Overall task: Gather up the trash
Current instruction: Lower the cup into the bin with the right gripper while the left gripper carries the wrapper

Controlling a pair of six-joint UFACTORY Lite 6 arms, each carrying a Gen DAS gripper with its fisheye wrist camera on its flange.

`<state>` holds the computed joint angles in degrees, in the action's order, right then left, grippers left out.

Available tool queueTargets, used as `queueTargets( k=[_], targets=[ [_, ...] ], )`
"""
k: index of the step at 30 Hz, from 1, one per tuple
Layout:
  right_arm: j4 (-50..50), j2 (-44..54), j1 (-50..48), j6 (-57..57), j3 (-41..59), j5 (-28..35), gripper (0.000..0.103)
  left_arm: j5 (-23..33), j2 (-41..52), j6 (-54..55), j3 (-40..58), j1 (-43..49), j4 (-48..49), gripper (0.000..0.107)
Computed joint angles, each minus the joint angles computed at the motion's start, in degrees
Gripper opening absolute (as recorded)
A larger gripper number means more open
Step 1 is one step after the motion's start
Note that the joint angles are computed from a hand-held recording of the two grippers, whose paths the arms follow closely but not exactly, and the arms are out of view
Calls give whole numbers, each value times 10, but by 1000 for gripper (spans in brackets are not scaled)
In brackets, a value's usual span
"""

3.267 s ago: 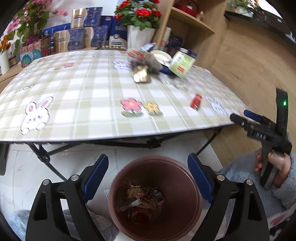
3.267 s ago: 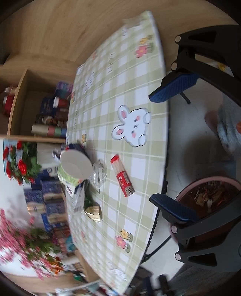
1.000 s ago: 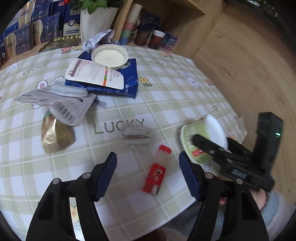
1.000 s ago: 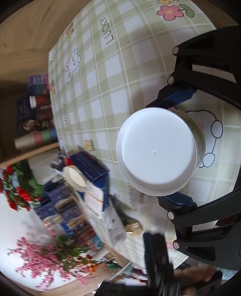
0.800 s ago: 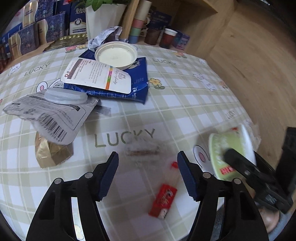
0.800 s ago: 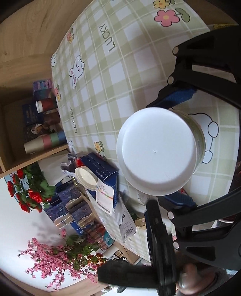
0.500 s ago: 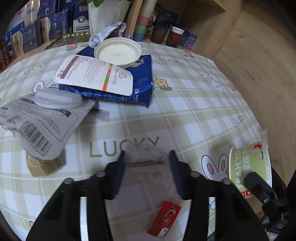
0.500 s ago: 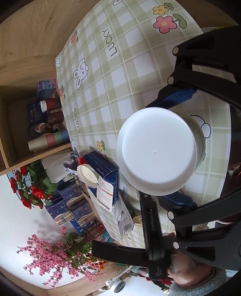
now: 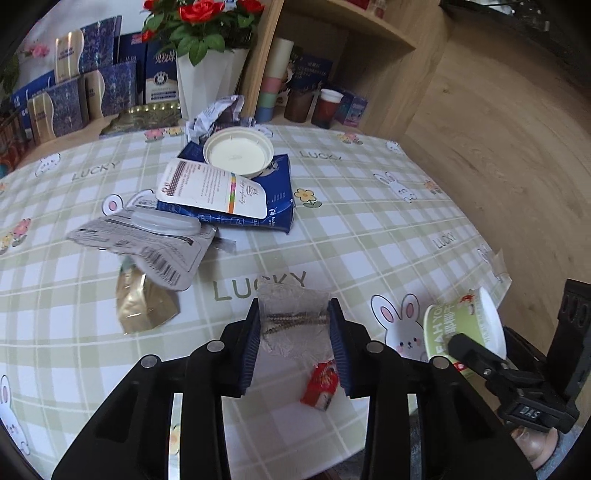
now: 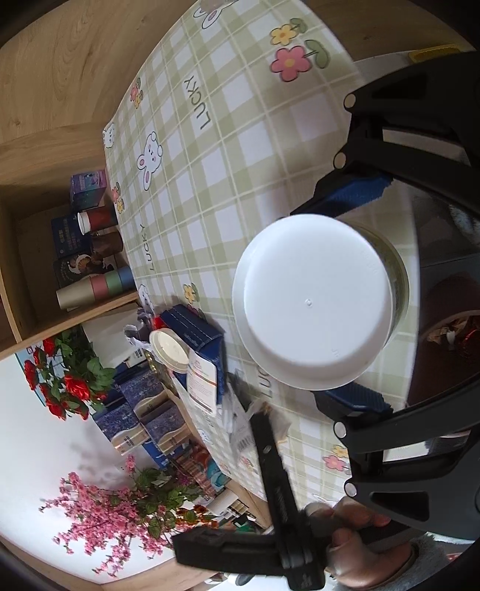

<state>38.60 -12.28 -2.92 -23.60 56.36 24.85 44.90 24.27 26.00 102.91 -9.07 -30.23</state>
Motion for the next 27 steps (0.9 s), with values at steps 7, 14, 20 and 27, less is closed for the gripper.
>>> queueTargets(
  k=[7,14,20,27],
  targets=[
    [-106,-74,63,114,-51,6,78,12,-151,86,-152,56,-64,34],
    [-273,-132,177,296,-94,15,78,42,-303,182,-304,144,-108,34],
    [-389,-153,279,435,-119,24,78,97,-397,274,-402,252,-144,34],
    [-466,-131,376,531,-133,26,78,175,-478,377,-496,401,-177,34]
  ],
)
